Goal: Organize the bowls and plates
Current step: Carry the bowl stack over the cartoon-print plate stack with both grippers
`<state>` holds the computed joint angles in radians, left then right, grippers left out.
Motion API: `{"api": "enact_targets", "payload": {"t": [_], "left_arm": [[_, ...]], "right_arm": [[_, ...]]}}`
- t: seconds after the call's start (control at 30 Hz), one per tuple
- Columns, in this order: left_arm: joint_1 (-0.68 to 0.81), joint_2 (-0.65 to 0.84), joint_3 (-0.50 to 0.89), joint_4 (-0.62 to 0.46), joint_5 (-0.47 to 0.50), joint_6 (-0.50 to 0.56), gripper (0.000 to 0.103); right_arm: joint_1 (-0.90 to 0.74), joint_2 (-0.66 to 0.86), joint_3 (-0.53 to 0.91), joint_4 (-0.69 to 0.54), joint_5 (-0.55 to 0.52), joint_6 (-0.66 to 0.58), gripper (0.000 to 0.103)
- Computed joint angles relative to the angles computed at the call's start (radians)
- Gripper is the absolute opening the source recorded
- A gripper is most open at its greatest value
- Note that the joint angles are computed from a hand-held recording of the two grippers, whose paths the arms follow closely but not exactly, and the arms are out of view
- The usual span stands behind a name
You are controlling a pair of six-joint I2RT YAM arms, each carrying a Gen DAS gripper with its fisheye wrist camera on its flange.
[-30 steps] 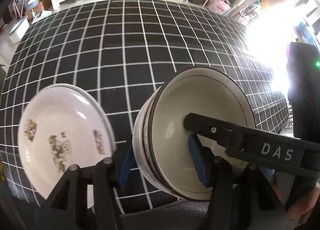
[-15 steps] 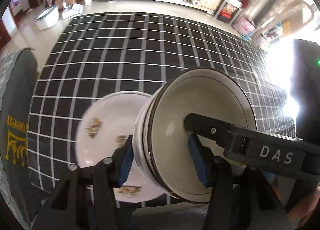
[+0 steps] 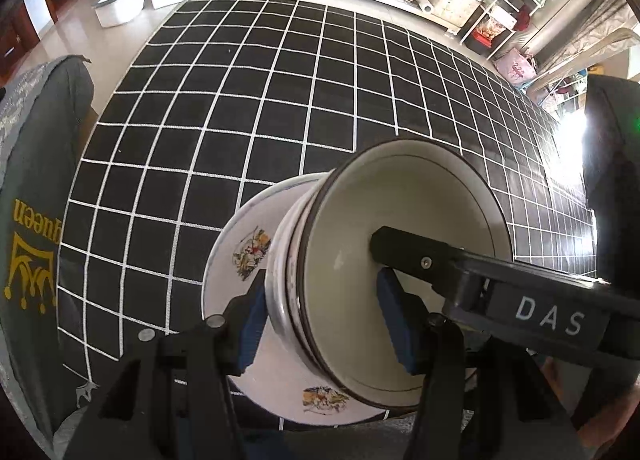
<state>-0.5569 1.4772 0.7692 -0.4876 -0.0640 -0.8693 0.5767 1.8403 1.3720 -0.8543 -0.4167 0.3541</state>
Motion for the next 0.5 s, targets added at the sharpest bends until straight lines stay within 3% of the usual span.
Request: {"api": "enact_targets", "payload": {"t": [0.5], "left_arm": [[0.001, 0.059, -0.013, 0.099, 0.005, -0.012, 0.051]], "right_arm": [[-0.013, 0.026, 0.009, 0.007, 0.003, -0.015, 0.053]]}}
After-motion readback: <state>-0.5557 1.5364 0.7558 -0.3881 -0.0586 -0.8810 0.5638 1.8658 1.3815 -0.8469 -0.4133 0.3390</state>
